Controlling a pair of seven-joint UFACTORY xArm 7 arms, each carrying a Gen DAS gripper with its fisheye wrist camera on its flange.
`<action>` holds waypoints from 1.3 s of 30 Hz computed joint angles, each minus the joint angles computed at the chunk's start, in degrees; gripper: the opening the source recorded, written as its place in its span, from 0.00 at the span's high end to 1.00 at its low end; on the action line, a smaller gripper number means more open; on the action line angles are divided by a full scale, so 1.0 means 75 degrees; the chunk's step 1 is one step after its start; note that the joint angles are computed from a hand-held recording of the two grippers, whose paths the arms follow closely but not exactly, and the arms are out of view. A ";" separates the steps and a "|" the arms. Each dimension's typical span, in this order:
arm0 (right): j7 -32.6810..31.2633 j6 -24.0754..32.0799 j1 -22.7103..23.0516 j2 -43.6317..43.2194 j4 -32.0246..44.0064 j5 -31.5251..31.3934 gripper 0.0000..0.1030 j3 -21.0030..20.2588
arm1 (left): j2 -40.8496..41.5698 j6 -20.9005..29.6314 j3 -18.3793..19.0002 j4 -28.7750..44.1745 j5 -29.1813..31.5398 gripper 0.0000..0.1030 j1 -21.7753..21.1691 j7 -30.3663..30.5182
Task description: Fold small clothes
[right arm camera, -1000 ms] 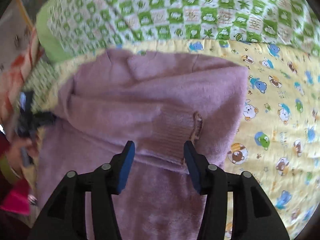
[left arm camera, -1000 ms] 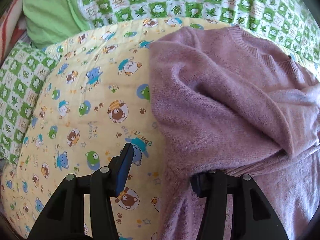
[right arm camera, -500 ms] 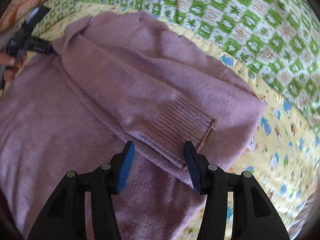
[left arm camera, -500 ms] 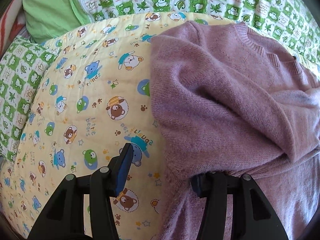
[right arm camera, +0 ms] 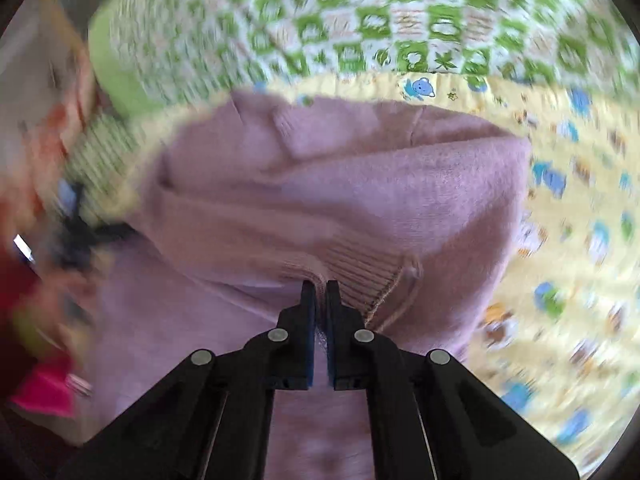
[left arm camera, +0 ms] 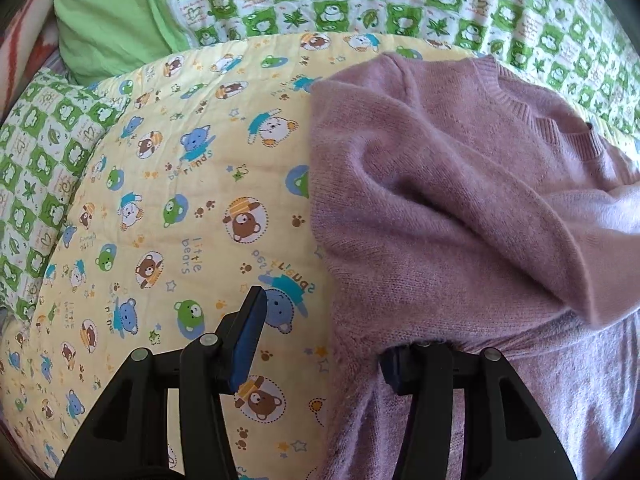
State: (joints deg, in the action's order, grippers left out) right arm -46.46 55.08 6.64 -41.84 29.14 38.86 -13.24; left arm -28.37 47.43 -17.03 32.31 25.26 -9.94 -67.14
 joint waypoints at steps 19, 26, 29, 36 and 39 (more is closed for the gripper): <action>0.1391 -0.0280 -0.1035 0.1874 0.0438 0.1293 0.95 0.0142 | -0.0778 -0.0542 0.0124 -0.0848 -0.0799 0.49 -0.0021 -0.0750; 0.1586 -0.0916 -0.0909 0.1717 0.0212 0.0695 0.95 0.0452 | -0.1423 -0.1133 0.0247 -0.1563 -0.1420 0.48 -0.0052 -0.0757; 0.1933 -0.1114 -0.0841 0.1464 0.0119 0.0424 0.89 0.0570 | -0.1914 -0.0796 0.0229 -0.1759 -0.1637 0.48 -0.0293 -0.0404; 0.2643 -0.1954 -0.0549 0.0001 -0.0332 -0.0731 0.43 0.0935 | -0.4073 0.0376 0.0042 -0.2285 -0.2659 0.48 -0.1281 -0.0333; 0.2684 -0.2198 0.0210 -0.0356 -0.0335 -0.0663 0.43 0.0860 | -0.4409 0.0320 -0.0105 -0.2173 -0.3033 0.42 -0.1483 -0.0502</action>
